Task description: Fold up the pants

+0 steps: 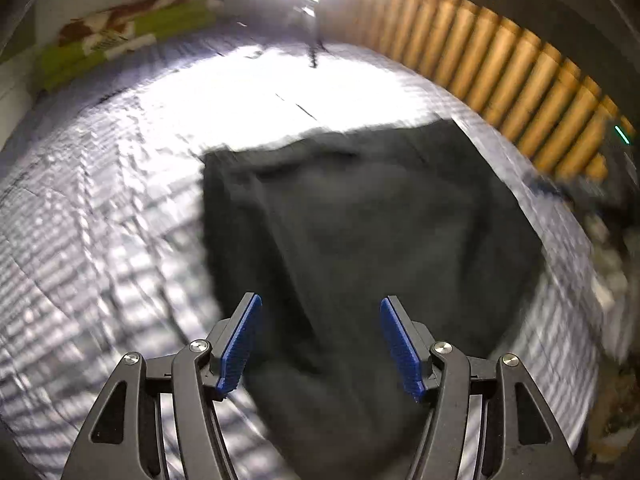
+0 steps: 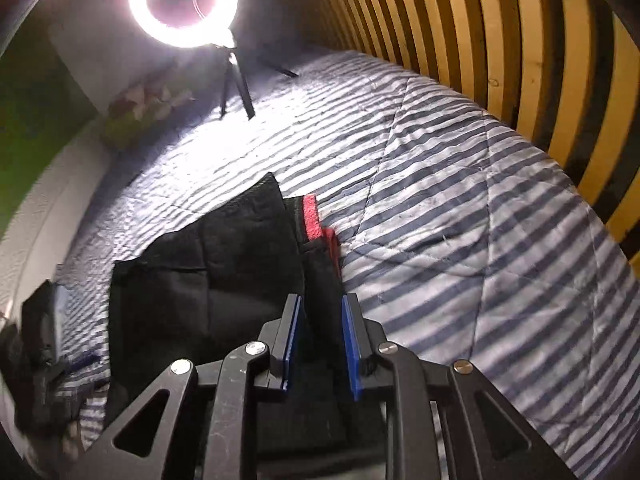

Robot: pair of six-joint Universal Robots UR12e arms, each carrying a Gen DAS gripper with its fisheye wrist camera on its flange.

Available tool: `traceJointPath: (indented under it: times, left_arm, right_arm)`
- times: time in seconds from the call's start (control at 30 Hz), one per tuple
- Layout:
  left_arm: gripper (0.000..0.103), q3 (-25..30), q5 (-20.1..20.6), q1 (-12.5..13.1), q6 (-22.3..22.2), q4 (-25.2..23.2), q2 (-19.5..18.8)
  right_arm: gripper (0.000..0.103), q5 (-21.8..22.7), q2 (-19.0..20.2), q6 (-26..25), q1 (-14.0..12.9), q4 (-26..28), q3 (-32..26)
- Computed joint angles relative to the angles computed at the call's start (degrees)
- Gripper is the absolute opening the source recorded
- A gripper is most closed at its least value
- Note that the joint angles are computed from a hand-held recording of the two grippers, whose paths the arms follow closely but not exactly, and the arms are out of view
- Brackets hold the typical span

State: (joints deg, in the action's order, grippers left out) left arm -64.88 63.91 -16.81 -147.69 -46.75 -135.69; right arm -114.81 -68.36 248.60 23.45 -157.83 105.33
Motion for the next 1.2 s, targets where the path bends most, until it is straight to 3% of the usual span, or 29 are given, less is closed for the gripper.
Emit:
traceJointPath:
  times: [0.1, 0.17, 0.33, 0.47, 0.6, 0.73, 0.83, 0.93, 1.03, 1.2]
  left_arm:
    - [0.065, 7.11, 1.35, -0.8, -6.39, -0.18, -4.17]
    - [0.065, 11.71, 2.45, -1.46, -8.22, -1.4, -6.91]
    - [0.065, 19.67, 11.67, -3.06, -11.1, -3.48, -12.28]
    - [0.065, 17.21, 5.29, -0.55, -15.07, -3.5, -10.55]
    - [0.07, 5.32, 0.34, 2.25, -9.39, -1.66, -3.52]
    - [0.071, -4.79, 0.27, 3.2, -0.12, -1.66, 2.45]
    - [0.08, -11.3, 0.77, 3.42, 5.1, 2.61, 5.72]
    - [0.082, -14.39, 3.74, 3.04, 9.28, 5.74, 6.85]
    - [0.082, -16.13, 5.52, 2.82, 10.06, 7.34, 7.33]
    - [0.083, -19.53, 4.02, 2.43, 16.3, 10.19, 9.19]
  right_arm:
    - [0.019, 1.48, 0.31, -1.93, 0.73, -0.62, -0.3]
    - [0.019, 1.84, 1.0, -4.0, 1.04, 0.5, -1.48]
    - [0.019, 3.9, 2.85, -5.2, 1.57, 1.46, -3.44]
    - [0.02, 8.63, 3.37, -5.89, 2.56, -3.68, -3.21]
    - [0.022, 10.74, 5.37, -9.92, 4.76, -5.16, -6.05]
    - [0.022, 13.33, 7.74, -12.2, 5.13, -5.52, -9.44]
    - [0.024, 18.15, 9.25, -10.58, 4.65, -7.4, -11.1]
    - [0.035, 21.5, 10.6, -8.98, 4.99, -8.33, -12.38]
    - [0.035, 23.02, 12.08, -6.93, 5.32, -8.07, -13.93]
    - [0.035, 25.43, 13.6, -2.36, 4.45, -12.23, -14.27]
